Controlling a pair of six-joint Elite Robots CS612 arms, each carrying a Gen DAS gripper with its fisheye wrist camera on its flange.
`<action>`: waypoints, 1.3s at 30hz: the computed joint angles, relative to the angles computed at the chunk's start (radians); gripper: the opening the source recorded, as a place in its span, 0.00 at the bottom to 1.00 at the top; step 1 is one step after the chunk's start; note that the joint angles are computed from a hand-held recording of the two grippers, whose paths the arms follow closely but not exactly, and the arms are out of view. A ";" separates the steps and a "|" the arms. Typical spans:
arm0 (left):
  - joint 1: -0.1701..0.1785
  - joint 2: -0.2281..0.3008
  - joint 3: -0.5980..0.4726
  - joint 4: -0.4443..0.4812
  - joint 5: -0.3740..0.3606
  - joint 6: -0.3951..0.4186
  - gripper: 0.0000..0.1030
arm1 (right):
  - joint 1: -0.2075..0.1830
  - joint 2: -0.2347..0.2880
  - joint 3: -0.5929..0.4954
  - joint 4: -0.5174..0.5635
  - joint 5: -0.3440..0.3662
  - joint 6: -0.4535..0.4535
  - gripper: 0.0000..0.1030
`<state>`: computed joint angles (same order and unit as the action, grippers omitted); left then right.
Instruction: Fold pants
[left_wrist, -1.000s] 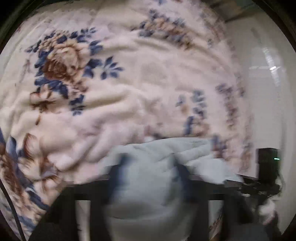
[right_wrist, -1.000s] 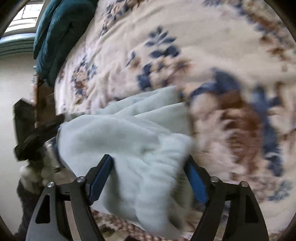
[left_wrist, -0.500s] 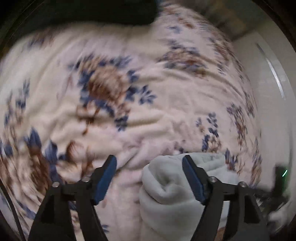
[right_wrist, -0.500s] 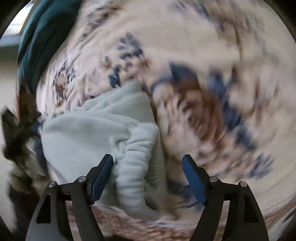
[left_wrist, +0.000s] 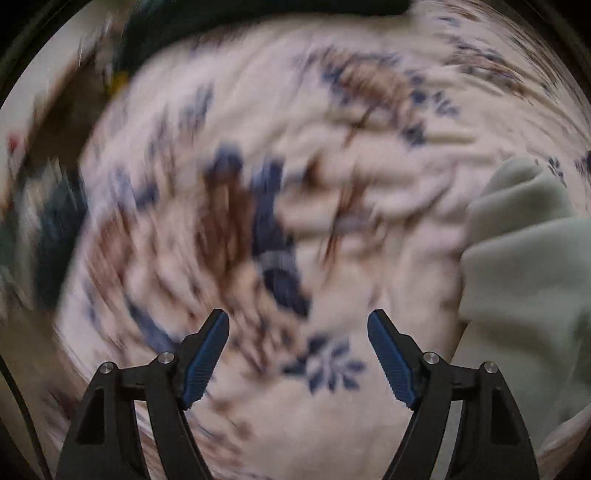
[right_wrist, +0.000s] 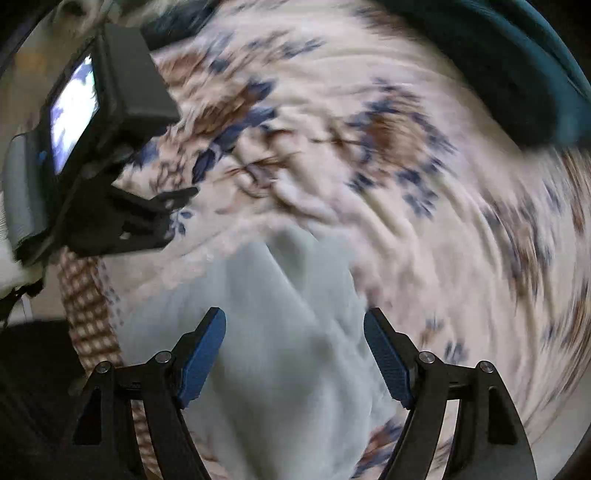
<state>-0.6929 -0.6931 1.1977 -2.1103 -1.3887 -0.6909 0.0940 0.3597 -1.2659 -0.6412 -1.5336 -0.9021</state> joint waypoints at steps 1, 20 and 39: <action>0.005 -0.003 0.017 -0.009 -0.020 -0.015 0.74 | 0.017 -0.002 0.019 -0.009 -0.038 -0.018 0.77; 0.055 -0.027 0.196 -0.245 -0.246 -0.098 0.74 | -0.070 -0.150 0.475 0.157 0.261 0.692 0.34; 0.044 -0.016 0.187 -0.217 -0.161 -0.127 0.74 | 0.153 -0.085 0.428 0.134 -0.514 0.018 0.85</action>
